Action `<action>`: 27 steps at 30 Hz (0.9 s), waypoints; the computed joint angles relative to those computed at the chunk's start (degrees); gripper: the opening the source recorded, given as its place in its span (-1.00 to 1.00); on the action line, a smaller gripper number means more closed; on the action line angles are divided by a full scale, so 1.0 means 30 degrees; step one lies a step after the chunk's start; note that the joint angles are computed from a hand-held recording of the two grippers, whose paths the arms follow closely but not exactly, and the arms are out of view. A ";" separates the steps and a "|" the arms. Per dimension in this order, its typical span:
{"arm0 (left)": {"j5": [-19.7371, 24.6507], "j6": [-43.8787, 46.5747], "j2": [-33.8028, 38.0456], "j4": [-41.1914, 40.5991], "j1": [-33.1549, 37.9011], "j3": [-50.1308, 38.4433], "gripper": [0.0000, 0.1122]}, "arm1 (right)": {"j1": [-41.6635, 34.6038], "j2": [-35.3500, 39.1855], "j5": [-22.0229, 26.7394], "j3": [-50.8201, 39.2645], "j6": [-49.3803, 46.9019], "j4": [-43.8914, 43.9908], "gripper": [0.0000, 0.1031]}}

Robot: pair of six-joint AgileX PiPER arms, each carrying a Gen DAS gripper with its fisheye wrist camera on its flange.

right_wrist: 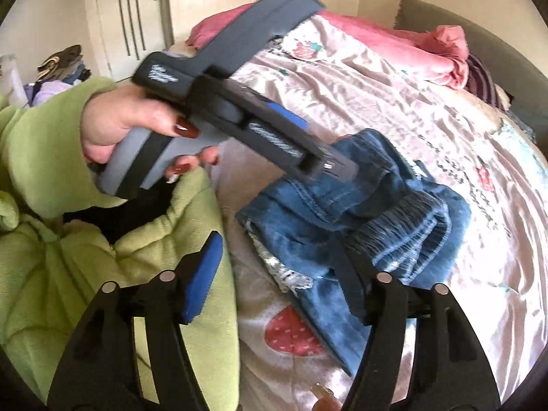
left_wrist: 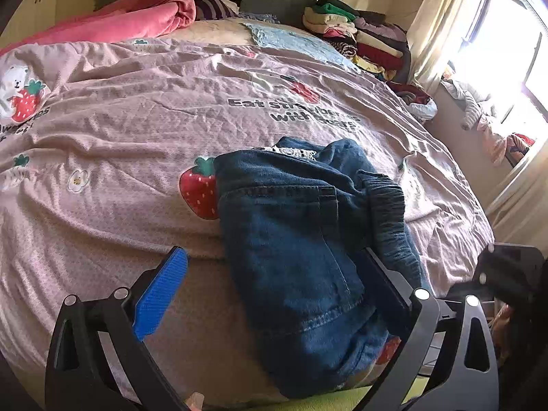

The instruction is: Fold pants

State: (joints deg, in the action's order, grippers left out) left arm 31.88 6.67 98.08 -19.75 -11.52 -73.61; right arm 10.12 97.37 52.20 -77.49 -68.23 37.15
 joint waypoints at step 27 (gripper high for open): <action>-0.0683 -0.2211 -0.2218 0.2278 -0.0184 0.1460 0.75 | -0.2280 -0.0783 -0.3547 -0.0653 0.3876 0.1211 0.43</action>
